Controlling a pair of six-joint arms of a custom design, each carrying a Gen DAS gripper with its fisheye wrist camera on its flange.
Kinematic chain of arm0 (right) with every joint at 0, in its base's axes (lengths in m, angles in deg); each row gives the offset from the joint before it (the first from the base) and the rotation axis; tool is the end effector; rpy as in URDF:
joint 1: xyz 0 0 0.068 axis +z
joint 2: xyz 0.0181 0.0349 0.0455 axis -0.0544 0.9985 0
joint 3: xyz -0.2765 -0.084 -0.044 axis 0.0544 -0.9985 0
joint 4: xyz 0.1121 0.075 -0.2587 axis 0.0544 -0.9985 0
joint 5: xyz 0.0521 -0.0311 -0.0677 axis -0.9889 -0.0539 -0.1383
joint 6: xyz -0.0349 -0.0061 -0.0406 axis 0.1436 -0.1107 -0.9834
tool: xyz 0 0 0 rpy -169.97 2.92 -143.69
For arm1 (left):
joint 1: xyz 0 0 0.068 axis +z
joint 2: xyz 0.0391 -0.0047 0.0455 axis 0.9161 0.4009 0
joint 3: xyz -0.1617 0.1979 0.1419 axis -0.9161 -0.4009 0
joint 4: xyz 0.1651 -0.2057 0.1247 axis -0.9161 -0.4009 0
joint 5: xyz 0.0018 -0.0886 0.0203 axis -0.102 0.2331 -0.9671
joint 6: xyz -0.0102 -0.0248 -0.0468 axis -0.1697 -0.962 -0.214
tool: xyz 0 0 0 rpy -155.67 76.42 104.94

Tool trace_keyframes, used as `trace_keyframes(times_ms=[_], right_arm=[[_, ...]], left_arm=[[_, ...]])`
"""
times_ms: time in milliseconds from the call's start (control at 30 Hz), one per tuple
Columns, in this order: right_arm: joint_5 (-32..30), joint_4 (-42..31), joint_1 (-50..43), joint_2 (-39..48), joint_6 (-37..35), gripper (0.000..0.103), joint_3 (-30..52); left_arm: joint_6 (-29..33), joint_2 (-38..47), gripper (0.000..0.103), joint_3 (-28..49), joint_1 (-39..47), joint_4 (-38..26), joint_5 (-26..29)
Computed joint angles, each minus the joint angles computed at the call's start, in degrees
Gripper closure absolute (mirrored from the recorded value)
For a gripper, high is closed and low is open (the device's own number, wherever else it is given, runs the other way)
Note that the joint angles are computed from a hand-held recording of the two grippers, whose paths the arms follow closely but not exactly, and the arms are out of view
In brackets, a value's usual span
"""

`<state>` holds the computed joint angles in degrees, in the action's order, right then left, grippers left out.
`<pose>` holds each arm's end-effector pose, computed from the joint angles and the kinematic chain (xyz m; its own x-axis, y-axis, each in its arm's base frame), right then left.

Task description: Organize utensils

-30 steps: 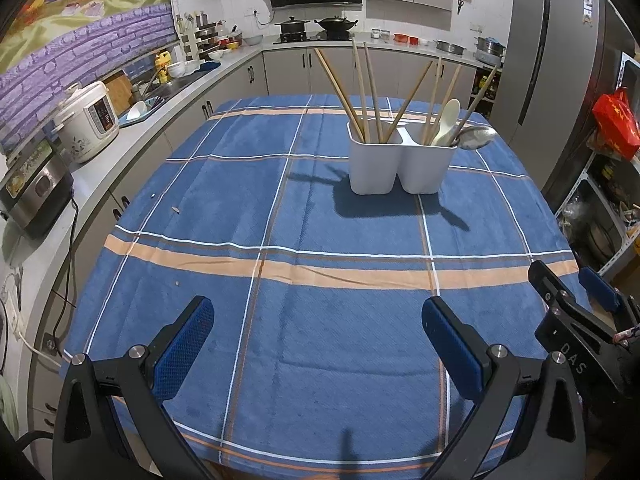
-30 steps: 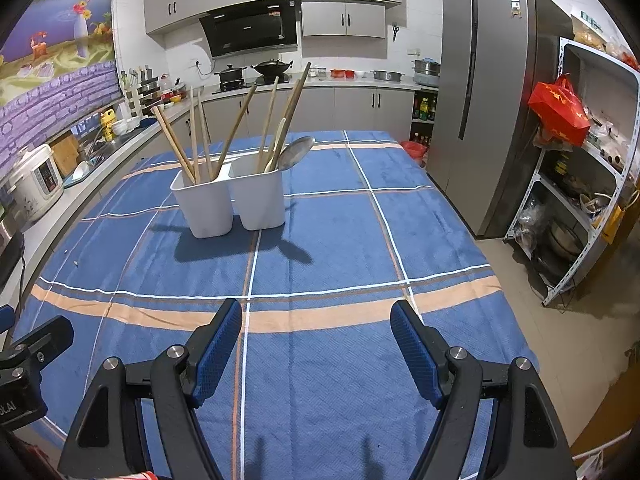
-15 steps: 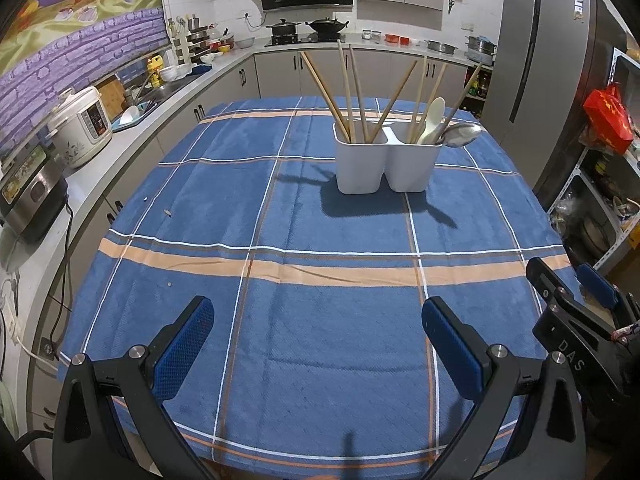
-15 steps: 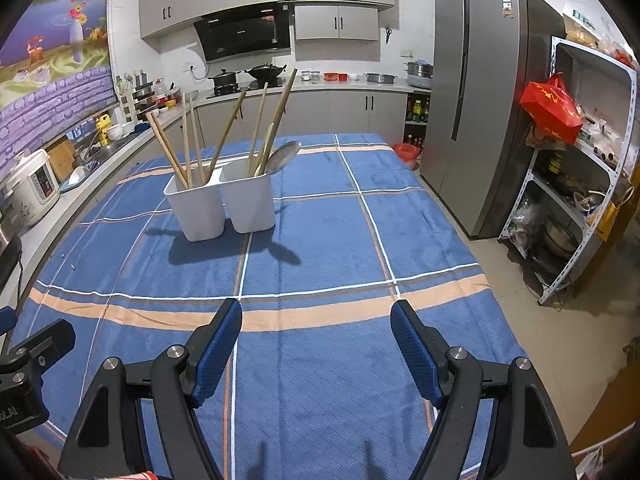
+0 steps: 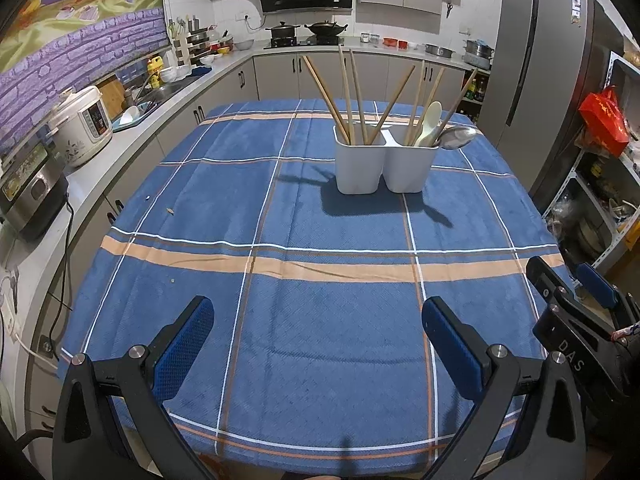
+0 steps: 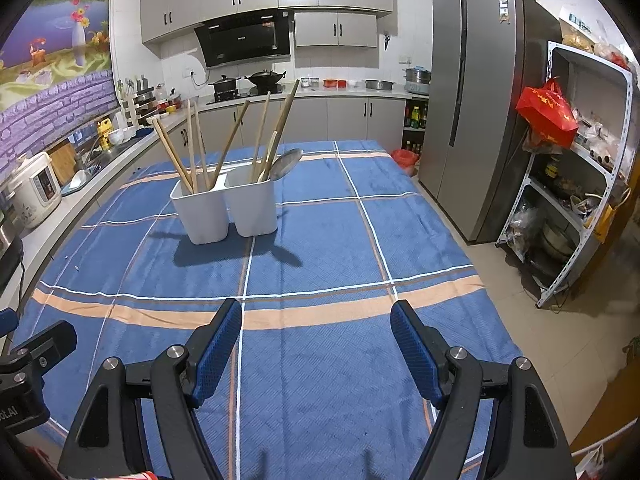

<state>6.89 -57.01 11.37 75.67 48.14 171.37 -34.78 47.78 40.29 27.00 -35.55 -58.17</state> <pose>0.2275 0.0500 0.4411 -0.6623 0.0840 -0.7445 0.0950 0.9951 0.0278 0.2300 -0.1689 0.3917 -0.7644 0.0018 -0.6447 -0.0155 0.9997 0.0212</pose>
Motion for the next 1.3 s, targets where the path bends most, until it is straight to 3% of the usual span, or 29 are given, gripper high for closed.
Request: trace_keyframes(times_ms=[833, 1300], right_arm=[[8.2, -2.1, 10.2, -0.8, 4.8, 0.021, 2.0], [12.8, -0.3, 13.2, -2.7, 5.3, 0.019, 3.0]], left_arm=[[1.6, -6.5, 0.0, -2.5, 1.9, -1.0, 0.3], [3.0, -9.9, 0.0, -3.1, -0.9, 0.2, -6.6]])
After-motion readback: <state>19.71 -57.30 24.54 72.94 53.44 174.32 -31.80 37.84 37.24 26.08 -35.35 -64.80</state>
